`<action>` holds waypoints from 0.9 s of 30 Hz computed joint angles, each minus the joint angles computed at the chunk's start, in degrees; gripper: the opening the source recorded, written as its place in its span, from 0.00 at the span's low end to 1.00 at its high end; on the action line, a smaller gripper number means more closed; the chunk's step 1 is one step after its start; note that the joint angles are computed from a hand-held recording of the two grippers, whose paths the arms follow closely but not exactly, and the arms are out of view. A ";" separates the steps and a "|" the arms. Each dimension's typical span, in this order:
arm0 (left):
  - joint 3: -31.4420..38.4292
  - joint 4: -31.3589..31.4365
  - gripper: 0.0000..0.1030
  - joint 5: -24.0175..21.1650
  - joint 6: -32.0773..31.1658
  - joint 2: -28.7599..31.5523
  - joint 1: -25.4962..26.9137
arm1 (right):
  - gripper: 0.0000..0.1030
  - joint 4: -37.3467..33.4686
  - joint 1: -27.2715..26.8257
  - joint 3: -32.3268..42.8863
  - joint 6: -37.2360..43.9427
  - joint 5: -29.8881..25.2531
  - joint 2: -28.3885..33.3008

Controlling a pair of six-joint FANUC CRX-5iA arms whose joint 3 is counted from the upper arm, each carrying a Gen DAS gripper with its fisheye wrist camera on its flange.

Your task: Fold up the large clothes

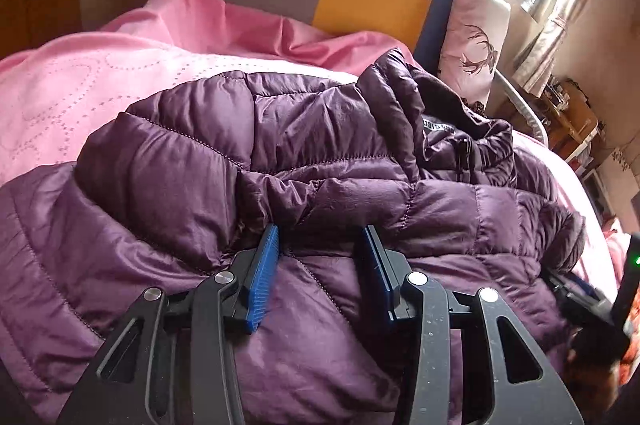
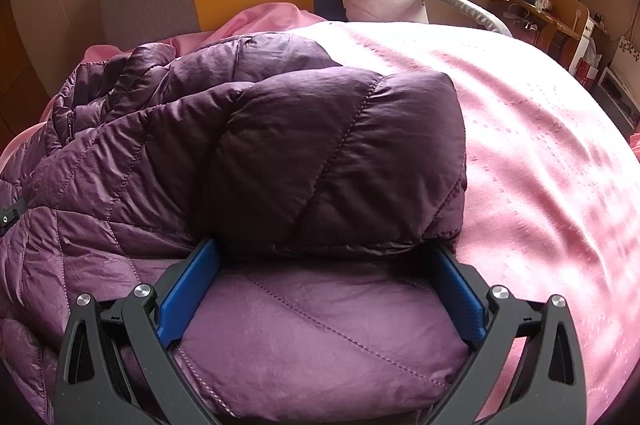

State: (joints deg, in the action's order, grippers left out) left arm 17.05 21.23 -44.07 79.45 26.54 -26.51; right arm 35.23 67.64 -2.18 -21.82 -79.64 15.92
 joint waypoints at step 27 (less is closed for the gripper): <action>-44.75 13.17 0.70 4.62 8.40 -39.37 28.85 | 0.98 -1.69 -0.15 3.06 3.66 -3.11 1.20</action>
